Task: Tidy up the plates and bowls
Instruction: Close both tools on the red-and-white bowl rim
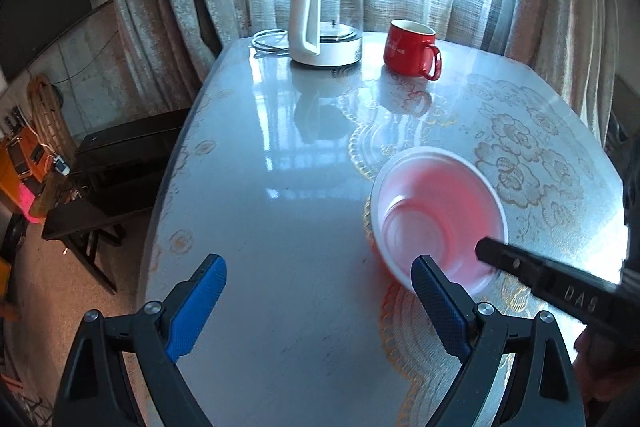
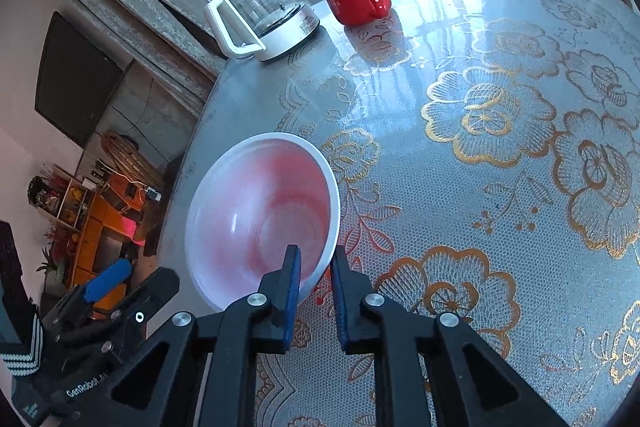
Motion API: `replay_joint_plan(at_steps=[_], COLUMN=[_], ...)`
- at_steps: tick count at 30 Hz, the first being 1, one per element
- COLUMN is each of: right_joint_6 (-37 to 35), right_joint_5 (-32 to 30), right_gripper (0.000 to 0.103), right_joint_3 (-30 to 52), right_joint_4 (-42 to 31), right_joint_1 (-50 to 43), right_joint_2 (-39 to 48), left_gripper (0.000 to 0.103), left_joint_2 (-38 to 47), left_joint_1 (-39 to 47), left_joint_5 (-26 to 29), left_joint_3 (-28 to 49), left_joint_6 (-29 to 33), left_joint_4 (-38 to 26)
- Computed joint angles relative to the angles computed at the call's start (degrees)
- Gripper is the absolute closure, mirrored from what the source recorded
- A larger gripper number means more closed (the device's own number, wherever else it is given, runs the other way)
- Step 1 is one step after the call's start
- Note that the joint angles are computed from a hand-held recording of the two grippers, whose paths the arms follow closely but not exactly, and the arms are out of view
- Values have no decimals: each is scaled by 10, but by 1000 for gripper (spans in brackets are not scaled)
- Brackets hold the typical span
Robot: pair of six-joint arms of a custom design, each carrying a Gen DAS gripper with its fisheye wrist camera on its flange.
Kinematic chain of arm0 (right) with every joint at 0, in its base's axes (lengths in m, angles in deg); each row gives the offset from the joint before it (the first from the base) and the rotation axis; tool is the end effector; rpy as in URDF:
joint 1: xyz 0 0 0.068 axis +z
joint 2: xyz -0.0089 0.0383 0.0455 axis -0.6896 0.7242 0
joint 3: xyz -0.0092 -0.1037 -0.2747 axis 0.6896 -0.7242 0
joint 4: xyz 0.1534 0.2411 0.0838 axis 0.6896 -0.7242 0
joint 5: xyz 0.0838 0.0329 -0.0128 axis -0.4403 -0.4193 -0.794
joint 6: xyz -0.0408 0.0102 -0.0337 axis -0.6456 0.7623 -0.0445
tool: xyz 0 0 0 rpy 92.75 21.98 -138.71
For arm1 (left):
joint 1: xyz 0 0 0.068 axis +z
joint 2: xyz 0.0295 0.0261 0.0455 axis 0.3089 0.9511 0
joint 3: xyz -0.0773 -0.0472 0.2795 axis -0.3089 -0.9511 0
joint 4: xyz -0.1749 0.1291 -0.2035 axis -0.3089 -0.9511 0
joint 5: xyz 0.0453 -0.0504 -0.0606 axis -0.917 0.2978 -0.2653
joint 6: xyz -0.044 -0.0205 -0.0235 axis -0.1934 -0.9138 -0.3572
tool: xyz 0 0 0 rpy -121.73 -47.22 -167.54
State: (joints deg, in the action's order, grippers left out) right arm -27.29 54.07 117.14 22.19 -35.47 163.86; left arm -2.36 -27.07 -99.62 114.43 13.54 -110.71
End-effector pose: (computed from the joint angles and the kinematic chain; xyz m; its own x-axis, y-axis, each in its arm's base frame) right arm 0.3131 0.0636 0.1626 -0.8936 -0.0776 -0.4421 -0.3134 0.8129 0.4908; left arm 0.1985 -0.1726 0.2008 -0.7631 -0.2226 -0.6068 -0.2657 0.9639 -0.0194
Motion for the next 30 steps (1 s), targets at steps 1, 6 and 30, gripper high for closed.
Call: replay_joint_plan(at_steps=[1,6,30], right_joint_6=[0,0,-6], right_joint_5=[1,1,-24], right_gripper=[88,88,88], right_joint_3=[0,1,-33], right_joint_4=[0,-6,-23], right_joint_1=[0,-2,-5], right_joint_2=[0,-1,-47], left_gripper=[9,10,90], left_joint_2=[1,21,78], left_joint_1=[5,28,-12], left_joint_5=[5,26,20], left_joint_3=[-1,3,29], left_joint_6=[5,21,25], left_joint_4=[11,51,19])
